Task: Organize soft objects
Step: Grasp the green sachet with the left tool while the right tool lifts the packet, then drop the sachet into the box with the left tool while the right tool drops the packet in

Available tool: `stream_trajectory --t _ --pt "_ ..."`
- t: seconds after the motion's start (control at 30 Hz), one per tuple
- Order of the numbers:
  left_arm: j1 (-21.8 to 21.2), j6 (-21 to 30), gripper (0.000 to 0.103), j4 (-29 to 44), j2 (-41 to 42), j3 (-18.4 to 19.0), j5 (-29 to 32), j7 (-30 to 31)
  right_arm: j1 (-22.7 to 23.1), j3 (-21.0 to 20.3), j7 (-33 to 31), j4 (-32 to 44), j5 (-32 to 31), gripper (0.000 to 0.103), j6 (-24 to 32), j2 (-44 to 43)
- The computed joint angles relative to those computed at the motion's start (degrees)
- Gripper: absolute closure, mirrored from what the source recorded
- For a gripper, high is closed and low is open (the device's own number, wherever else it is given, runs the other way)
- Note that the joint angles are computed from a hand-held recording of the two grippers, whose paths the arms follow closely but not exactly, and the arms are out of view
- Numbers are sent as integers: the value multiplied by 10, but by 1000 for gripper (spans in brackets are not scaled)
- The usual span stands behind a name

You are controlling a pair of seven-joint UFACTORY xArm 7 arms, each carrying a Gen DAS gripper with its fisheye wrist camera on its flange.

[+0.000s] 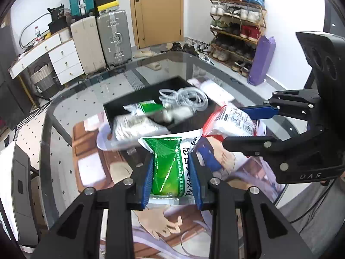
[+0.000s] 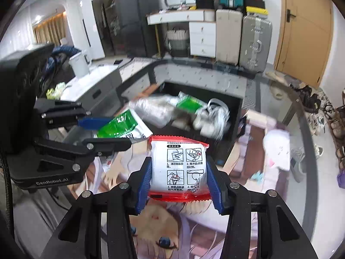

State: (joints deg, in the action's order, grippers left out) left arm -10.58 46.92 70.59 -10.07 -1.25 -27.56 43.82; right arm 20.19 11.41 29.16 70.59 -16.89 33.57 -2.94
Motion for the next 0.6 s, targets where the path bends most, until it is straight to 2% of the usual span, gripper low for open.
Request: stream_trajectory --t 0.3,0.6 --pt "3 -30 73 68 54 -13 6 -48 -1 -9 59 70 -83 54 5 44" --pt "15 -46 73 153 150 -34 60 -123 10 -42 57 152 -66 54 20 126"
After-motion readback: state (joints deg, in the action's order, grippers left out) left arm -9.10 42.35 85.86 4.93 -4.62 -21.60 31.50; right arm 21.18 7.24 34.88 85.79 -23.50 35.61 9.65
